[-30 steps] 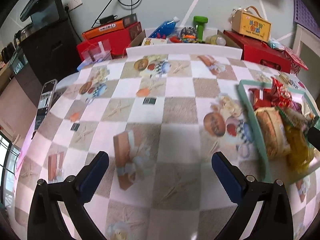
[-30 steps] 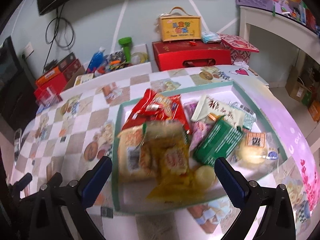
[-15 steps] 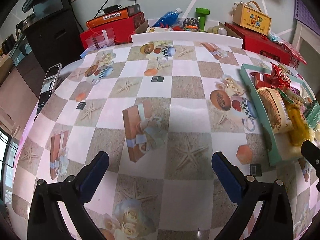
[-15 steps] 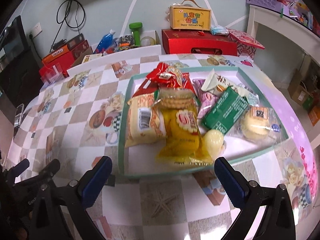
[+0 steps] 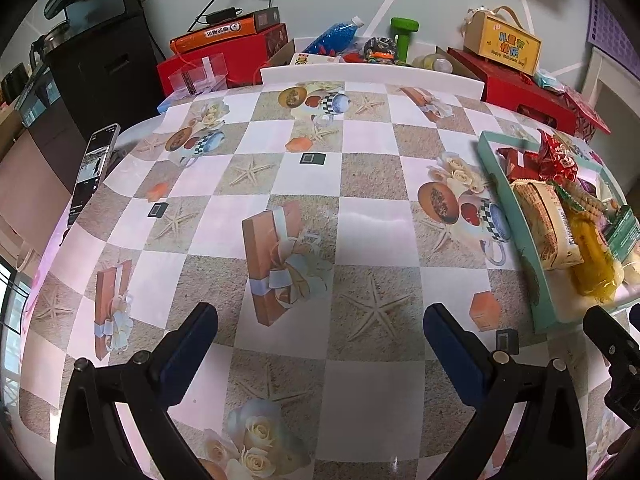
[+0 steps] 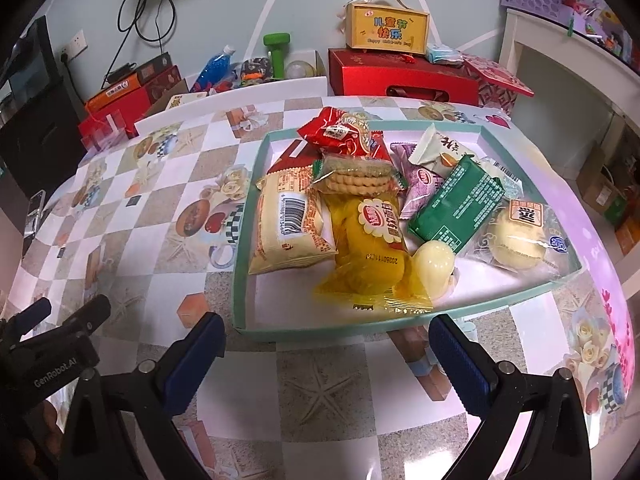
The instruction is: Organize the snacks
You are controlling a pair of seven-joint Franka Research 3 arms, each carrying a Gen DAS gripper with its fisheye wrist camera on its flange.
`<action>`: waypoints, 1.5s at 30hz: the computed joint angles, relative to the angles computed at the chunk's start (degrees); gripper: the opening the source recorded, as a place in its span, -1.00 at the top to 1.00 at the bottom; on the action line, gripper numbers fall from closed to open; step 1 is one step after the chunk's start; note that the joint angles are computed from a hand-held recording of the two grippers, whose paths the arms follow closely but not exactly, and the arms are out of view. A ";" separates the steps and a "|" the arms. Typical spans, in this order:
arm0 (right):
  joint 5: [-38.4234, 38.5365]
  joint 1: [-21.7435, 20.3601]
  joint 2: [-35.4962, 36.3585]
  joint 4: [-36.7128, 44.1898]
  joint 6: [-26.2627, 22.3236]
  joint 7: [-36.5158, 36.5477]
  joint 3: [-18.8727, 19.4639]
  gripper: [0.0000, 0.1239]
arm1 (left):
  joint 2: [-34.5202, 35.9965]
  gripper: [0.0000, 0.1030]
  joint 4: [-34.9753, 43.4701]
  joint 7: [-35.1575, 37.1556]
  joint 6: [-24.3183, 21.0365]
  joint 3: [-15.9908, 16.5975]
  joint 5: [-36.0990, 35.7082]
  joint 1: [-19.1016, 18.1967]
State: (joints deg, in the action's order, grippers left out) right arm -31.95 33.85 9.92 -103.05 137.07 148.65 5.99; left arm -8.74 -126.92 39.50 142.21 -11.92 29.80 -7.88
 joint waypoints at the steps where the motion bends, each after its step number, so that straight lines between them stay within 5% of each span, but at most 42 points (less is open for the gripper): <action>1: -0.01 0.04 0.12 0.12 -0.14 -0.12 0.02 -0.66 | 0.12 -0.99 0.10 0.09 -0.14 0.00 -0.03 0.00; 45: 0.08 1.20 1.90 1.72 -0.79 -0.72 -0.81 -0.66 | 2.07 -0.99 1.00 3.32 -1.13 0.49 -1.21 -0.20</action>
State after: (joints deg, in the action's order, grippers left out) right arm -31.86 35.04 11.82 -101.34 136.28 147.93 5.18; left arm -6.67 -125.92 42.82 141.08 -11.43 28.59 -8.07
